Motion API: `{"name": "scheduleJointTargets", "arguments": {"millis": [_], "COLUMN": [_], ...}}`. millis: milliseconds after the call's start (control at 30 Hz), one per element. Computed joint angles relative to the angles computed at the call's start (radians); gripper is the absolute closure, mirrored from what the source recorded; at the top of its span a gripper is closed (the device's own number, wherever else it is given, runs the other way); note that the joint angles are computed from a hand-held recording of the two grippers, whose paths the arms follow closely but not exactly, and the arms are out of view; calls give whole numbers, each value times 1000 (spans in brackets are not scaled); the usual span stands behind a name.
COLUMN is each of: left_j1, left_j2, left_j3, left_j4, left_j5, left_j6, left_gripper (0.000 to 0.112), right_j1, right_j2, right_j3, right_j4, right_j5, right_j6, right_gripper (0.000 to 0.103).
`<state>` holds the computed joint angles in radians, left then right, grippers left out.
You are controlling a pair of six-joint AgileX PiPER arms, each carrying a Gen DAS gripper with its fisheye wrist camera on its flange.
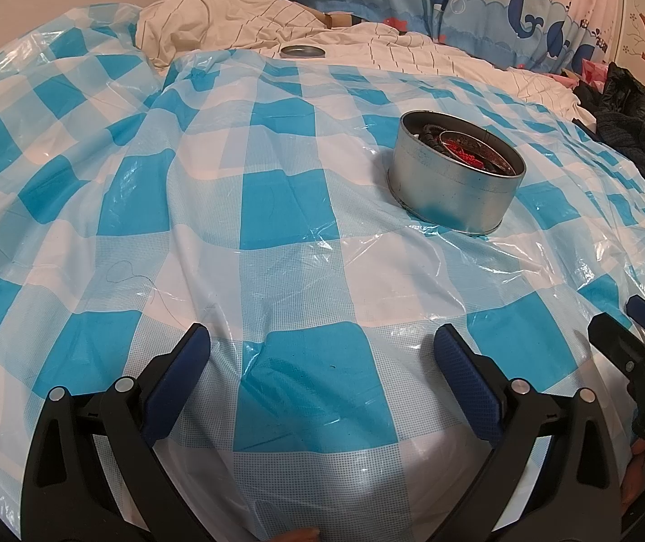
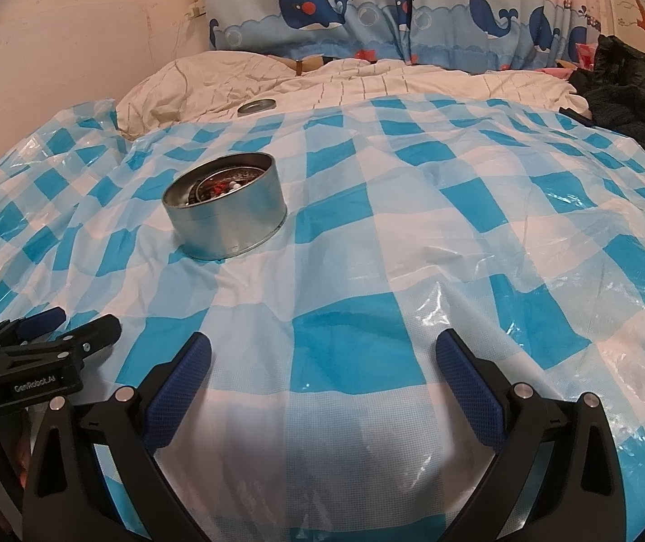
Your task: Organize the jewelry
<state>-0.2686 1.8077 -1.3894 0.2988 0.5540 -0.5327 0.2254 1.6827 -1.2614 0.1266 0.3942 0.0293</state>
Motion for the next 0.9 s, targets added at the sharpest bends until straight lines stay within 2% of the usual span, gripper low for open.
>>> {"name": "scheduleJointTargets", "arguments": {"millis": [433,900], "left_j1": [1,-11], "left_j2": [0,0], "left_j3": [-1,-1], "left_j4": [-4,4], "left_j5": [1,12], "left_j6": [4,-13], "left_gripper": [17,17], "right_j1": [1,12], "right_j2": [-3,7], "right_j3": [6,-10], "right_j4": [21,-48], "right_j5": [10,24], "right_j6": [-57,7], "right_gripper": [8,8]}}
